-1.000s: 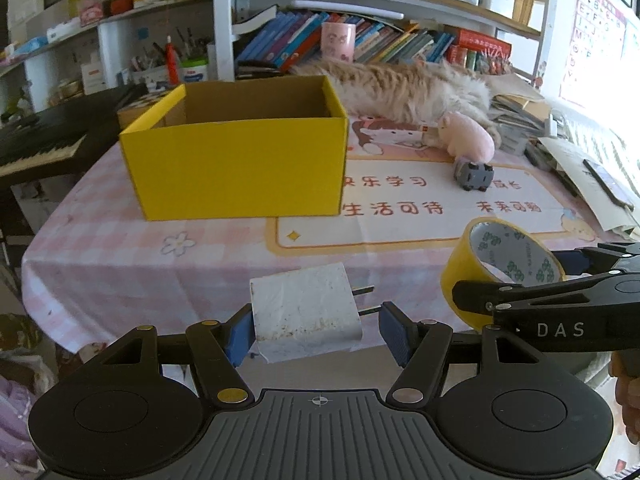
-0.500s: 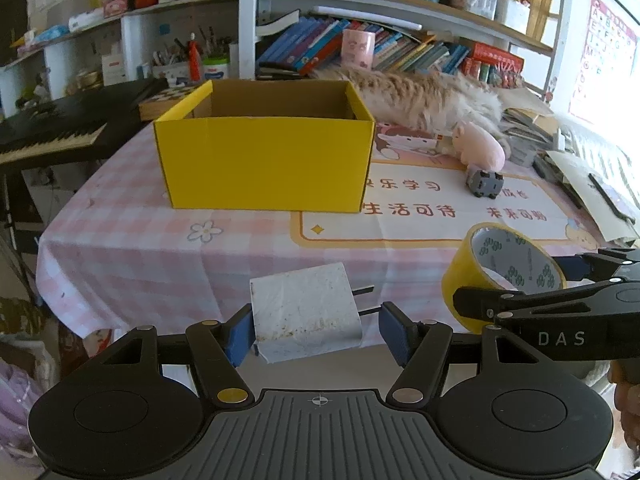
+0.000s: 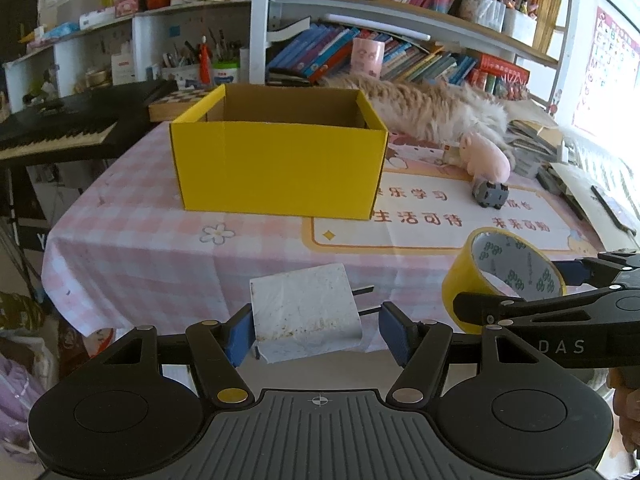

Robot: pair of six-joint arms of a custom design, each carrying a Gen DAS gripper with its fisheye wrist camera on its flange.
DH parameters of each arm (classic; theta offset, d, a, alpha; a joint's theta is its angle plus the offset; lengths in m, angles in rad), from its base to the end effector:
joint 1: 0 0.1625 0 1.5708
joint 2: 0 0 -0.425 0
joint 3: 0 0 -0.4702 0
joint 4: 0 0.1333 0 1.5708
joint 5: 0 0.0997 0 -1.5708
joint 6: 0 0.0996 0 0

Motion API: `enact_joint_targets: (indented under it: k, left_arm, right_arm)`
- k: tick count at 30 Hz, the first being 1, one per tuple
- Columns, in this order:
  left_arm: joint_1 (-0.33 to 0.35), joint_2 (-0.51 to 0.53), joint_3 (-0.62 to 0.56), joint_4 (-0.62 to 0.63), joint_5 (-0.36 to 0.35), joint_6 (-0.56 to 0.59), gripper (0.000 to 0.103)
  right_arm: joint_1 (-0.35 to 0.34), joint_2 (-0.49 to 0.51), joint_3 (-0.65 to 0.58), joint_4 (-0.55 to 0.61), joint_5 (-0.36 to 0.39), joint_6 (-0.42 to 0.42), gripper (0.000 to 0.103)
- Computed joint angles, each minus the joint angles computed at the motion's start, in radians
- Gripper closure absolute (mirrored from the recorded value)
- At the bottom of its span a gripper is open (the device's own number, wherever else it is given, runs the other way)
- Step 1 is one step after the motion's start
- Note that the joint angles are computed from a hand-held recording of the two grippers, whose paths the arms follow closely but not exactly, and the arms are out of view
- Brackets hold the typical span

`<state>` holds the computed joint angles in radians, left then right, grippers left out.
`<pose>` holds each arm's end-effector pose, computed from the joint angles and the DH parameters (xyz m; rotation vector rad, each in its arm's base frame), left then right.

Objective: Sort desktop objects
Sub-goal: 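Lift the charger and tape and carry both toward the yellow box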

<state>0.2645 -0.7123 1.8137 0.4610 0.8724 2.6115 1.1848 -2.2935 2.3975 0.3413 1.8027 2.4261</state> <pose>-0.3686 -0.3043 -0.0562 0.9878 2.4268 -0.7647 0.0153 -0.2557 0.3007 0.1982 -2.1618 1.0317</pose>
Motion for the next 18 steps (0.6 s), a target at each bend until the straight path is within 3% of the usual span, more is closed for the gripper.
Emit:
enact_joint_targets:
  k: [18]
  left_arm:
    - [0.007, -0.030, 0.029, 0.032, -0.087, -0.100, 0.037]
  right_arm:
    - [0.108, 0.127, -0.038, -0.015, 0.041, -0.020, 0.017]
